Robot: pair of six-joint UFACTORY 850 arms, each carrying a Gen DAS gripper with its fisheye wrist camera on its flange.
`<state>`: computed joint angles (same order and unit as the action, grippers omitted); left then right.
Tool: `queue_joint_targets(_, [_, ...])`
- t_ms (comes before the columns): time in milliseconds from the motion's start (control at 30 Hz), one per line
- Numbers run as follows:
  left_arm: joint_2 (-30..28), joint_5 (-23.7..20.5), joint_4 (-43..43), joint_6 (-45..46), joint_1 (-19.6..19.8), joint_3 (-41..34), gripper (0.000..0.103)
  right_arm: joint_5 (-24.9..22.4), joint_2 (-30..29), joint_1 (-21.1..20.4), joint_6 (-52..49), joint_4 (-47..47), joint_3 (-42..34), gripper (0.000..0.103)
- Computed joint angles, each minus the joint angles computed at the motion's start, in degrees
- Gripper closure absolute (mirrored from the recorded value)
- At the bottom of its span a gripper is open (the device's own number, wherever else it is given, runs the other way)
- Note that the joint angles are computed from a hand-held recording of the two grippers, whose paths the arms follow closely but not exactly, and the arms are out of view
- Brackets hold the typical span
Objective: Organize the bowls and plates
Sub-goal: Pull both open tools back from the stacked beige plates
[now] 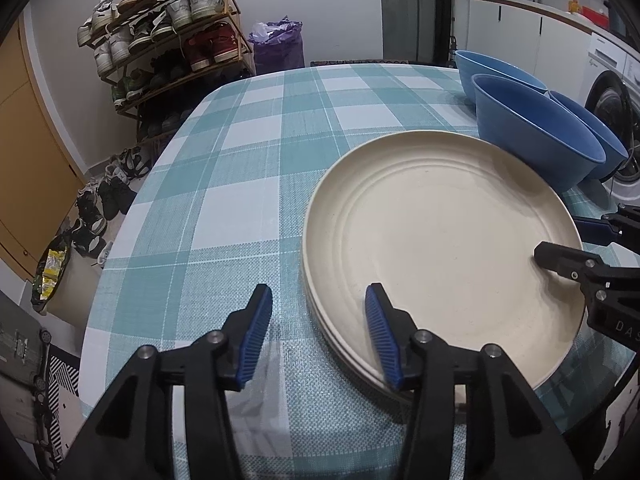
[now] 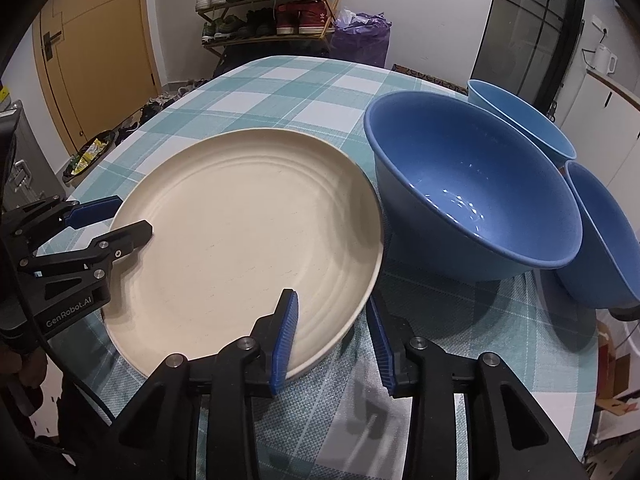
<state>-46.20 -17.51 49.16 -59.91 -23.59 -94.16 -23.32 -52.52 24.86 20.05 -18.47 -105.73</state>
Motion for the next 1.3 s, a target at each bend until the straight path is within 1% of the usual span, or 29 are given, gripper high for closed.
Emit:
queue_joint_targets(67, [0.24, 0.32, -1.87, 1.11, 0.16, 0.21, 0.053, 0.26, 0.08, -0.1, -2.0, 2.21, 0.15, 0.058])
queue_joint_targets(167, [0.83, 1.09, -0.52, -1.15, 0.31, 1.02, 0.052, 0.93, 0.59, -0.04, -2.02, 1.78, 0.88, 0.055])
queue_joint_targets(233, [1.16, 1.49, -0.65, -1.33, 0.4, 1.38, 0.051, 1.28, 1.05, -0.03, -1.62, 1.39, 1.33, 0.051])
queue_joint_targets(300, [1.65, 1.96, -0.39, -1.58, 0.48, 1.92, 0.048, 1.97, 1.61, -0.16, -2.54, 2.78, 1.76, 0.043])
queue_joint_targets(367, [2.17, 2.48, 1.1, -3.13, 0.51, 2.42, 0.047, 2.92, 2.28, -0.27, -3.13, 3.69, 2.4, 0.038])
queue_joint_targets(400, [2.41, 2.64, 1.9, -4.09, 0.5, 2.66, 0.044, 3.4, 2.71, -0.26, -2.91, 3.63, 2.8, 0.036])
queue_joint_targets(433, [2.67, 2.8, 2.61, -5.13, 0.47, 2.93, 0.034, 3.57, 2.95, -0.25, -2.87, 3.63, 2.96, 0.034])
queue_joint_targets(500, [3.31, 3.25, 5.06, -8.76, 0.37, 3.71, 0.022, 4.32, 3.7, -0.24, -3.89, 4.46, 3.65, 0.026])
queue_joint_targets(533, [3.85, 3.87, 8.59, -12.87, 0.3, 4.47, 0.021, 4.77, 4.04, -0.25, -4.52, 4.99, 4.0, 0.023])
queue_joint_targets(633, [4.6, 4.49, 12.5, -17.27, 0.19, 5.28, 0.021, 6.07, 5.4, -0.25, -4.51, 4.61, 5.52, 0.021])
queue_joint_targets(700, [4.91, 4.58, 13.81, -19.38, 0.22, 5.45, 0.021, 6.2, 5.95, -0.36, -7.0, 6.82, 5.85, 0.02])
queue_joint_targets(767, [5.69, 5.52, 17.78, -24.75, 0.36, 6.23, 0.019, 6.6, 6.71, -0.57, -9.8, 9.76, 6.41, 0.018])
queue_joint_targets(800, [5.91, 6.01, 18.98, -26.34, 0.44, 6.37, 0.013, 7.42, 7.33, -0.63, -10.6, 10.55, 7.01, 0.016])
queue_joint_targets(833, [6.25, 6.52, 21.46, -28.99, 0.47, 6.65, 0.001, 8.26, 8.12, -0.67, -10.32, 10.24, 7.92, 0.015])
queue_joint_targets(900, [6.86, 6.38, 29.47, -37.06, 0.27, 7.31, 0.0, 9.47, 9.45, -0.75, -10.34, 10.37, 9.23, 0.01])
queue_joint_targets(933, [6.99, 6.37, 30.61, -38.15, 0.21, 7.34, 0.0, 9.78, 9.79, -0.85, -11.33, 11.46, 9.46, 0.009])
queue_joint_targets(1000, [7.06, 6.86, 30.53, -37.89, 0.15, 7.04, 0.0, 10.35, 10.8, -1.1, -13.61, 13.72, 10.23, 0.004])
queue_joint_targets(1100, [6.96, 7.43, 30.94, -38.08, 0.01, 6.42, 0.0, 10.67, 11.74, -1.42, -15.52, 15.07, 10.83, 0.002])
queue_joint_targets(1300, [6.51, 7.36, 27.55, -33.93, -0.54, 4.82, 0.0, 10.4, 12.64, -2.59, -12.18, 13.43, 11.1, 0.001])
